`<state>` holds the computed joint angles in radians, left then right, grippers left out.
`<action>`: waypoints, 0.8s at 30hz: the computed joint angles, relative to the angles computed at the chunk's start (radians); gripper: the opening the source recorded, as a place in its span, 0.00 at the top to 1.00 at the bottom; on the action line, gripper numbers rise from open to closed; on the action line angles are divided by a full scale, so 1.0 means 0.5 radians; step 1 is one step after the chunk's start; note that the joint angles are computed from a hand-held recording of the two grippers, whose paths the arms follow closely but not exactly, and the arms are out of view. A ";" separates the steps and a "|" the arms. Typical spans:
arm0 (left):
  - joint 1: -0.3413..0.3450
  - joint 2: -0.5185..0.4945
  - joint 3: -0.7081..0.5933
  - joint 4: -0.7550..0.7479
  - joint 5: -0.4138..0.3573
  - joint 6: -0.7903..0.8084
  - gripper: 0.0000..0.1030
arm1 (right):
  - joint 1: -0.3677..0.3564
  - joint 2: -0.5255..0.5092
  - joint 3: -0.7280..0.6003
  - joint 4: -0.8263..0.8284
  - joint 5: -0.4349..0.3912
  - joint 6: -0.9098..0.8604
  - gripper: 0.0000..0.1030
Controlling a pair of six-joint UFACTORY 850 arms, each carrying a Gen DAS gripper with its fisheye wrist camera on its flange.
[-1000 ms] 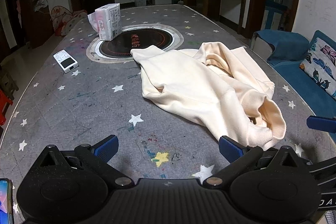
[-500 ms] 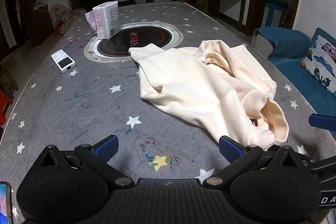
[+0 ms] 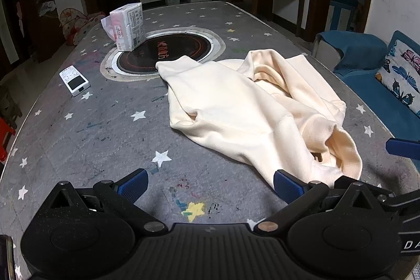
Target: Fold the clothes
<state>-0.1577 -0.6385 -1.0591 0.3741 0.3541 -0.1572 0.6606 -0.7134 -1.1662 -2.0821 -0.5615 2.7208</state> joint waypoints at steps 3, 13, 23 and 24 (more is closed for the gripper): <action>0.001 -0.004 -0.010 0.035 0.004 -0.035 0.00 | -0.007 0.005 0.004 -0.013 -0.007 0.003 0.00; 0.007 -0.011 -0.049 0.177 0.013 -0.172 0.01 | -0.031 0.011 -0.002 -0.048 -0.008 0.010 0.00; 0.009 -0.030 -0.095 0.283 0.013 -0.263 0.04 | -0.062 -0.008 -0.043 -0.085 0.030 0.009 0.09; 0.010 -0.033 -0.101 0.289 0.008 -0.272 0.05 | -0.066 -0.010 -0.048 -0.096 0.035 0.016 0.12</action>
